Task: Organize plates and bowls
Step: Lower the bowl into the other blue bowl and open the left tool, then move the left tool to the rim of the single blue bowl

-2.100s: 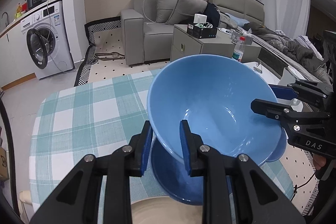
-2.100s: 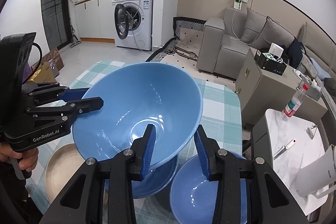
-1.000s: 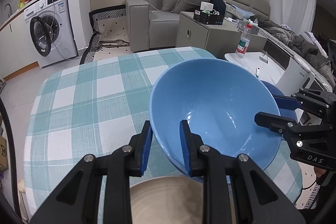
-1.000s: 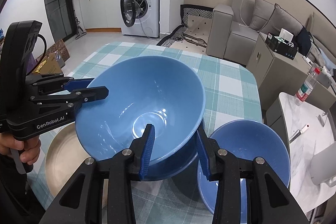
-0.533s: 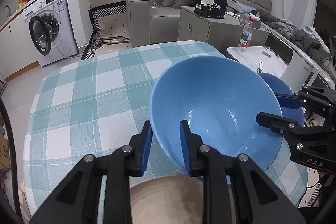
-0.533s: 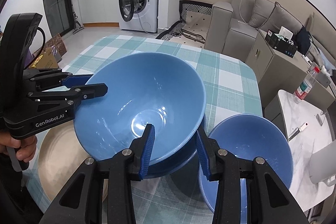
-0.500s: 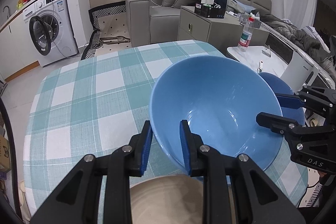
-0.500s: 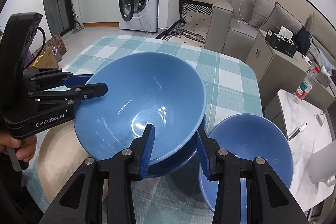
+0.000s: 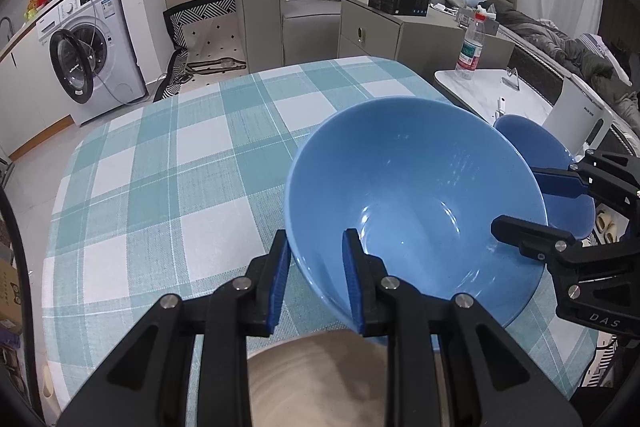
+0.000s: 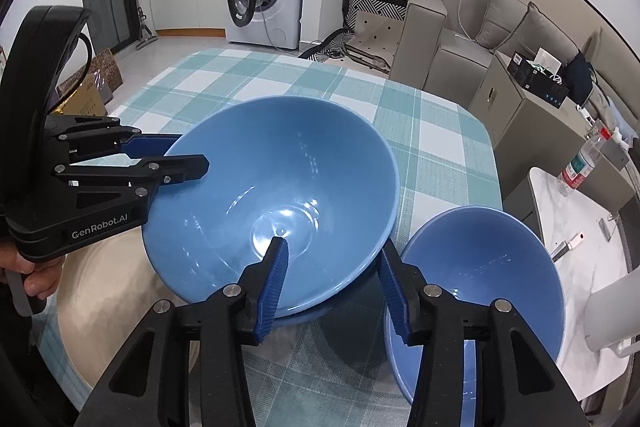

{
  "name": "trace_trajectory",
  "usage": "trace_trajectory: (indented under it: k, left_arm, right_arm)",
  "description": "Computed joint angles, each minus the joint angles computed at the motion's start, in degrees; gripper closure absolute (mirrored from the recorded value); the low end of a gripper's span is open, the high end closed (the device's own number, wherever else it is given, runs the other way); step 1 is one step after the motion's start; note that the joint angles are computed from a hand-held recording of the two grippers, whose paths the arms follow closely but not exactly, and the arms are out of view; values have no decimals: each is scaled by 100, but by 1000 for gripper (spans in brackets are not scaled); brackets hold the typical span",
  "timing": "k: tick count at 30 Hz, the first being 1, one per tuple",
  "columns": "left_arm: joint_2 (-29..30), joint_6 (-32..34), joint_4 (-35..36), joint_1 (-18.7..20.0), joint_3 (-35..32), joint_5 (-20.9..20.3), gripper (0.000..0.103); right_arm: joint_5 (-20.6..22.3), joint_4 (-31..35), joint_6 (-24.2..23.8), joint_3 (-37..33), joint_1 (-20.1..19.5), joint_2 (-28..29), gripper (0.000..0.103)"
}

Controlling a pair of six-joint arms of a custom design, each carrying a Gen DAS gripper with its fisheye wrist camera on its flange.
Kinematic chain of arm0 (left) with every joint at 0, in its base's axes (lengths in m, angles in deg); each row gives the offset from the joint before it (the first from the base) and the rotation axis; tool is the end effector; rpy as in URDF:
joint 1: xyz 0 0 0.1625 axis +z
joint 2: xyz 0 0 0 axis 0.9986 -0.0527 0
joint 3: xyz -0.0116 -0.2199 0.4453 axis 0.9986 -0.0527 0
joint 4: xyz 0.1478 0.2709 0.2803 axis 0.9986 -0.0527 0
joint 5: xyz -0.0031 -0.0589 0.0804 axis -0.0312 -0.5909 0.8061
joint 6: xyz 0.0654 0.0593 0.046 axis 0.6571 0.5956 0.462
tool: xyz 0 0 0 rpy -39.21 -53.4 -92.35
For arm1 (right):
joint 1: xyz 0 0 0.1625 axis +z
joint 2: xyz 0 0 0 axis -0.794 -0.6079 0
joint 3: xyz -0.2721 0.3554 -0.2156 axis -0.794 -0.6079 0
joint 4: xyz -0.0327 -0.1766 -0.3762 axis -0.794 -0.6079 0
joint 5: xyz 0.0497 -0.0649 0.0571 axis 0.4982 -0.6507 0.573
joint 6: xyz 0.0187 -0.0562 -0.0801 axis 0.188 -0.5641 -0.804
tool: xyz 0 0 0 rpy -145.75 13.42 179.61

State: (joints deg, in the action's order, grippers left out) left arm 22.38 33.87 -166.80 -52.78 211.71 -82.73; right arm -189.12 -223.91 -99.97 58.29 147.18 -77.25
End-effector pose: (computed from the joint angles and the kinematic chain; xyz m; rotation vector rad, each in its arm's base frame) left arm -0.2033 -0.4021 0.0268 0.1527 2.2332 -0.8858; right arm 0.1346 -0.4399 0.1207 1.3132 -2.2275 0.3443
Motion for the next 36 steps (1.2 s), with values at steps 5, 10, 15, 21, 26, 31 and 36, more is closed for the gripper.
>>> trace_trajectory:
  k: [5,10,15,21,26,31,36]
  left_arm:
    - [13,37,58,15,-33,10,77]
    - [31,115,28,29,-47,-38,73]
    - [35,91,22,10,-36,-60,54]
    - [-28,18,1,-13,-4,-64,50]
    - [-60,-18,-171,-106,63,-30,31]
    - [-65,-13,-230,-245,72,41,21]
    - [-50,-27,-162,-354,-8,100,5]
  right_arm:
    - [14,-21,-68,18,-50,22,52]
    - [7,-14,-88,34,-81,2,50]
    - [41,108,-98,26,-104,-57,34]
    - [374,125,-68,132,-151,-272,21]
    - [570,78,78,215,-196,-476,6]
    - [908,-10,317,322,-361,-764,2]
    - [1231,-156,524,458,-574,-1073,1]
